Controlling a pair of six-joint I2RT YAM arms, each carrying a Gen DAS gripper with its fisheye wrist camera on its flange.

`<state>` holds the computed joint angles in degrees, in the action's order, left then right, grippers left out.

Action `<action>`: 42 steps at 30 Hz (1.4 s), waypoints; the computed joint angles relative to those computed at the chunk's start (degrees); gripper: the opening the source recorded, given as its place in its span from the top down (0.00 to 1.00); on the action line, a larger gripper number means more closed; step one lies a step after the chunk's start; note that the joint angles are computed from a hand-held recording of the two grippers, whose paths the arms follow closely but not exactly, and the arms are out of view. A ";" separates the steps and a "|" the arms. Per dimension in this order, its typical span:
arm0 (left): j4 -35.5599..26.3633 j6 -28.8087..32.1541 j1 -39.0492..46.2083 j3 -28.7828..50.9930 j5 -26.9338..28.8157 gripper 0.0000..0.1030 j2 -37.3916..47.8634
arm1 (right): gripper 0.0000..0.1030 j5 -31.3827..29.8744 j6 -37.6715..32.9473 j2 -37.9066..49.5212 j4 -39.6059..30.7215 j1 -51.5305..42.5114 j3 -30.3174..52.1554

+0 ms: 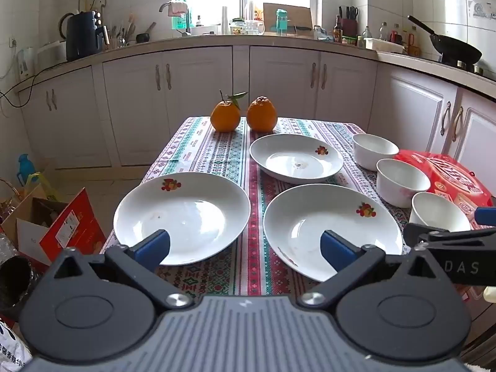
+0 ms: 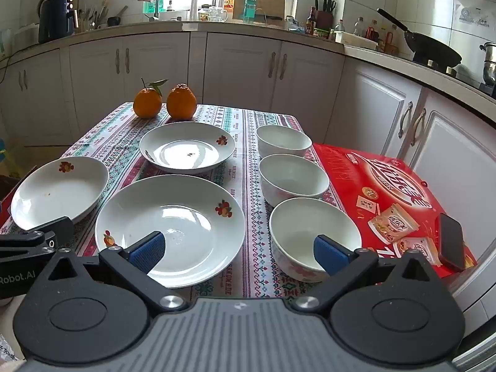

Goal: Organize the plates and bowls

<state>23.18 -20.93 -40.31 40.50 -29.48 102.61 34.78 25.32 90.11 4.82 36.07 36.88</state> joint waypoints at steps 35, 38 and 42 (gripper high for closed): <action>-0.55 -0.94 -0.17 -0.53 0.28 0.01 -1.16 | 0.00 0.38 0.82 -0.65 -1.13 0.56 0.00; -0.53 -0.98 -0.25 -0.58 0.16 0.01 -1.25 | 0.00 0.44 0.82 -0.57 -1.18 0.61 0.09; -0.57 -0.97 -0.26 -0.56 0.14 0.01 -1.24 | 0.00 0.59 0.85 -0.50 -1.47 0.68 0.33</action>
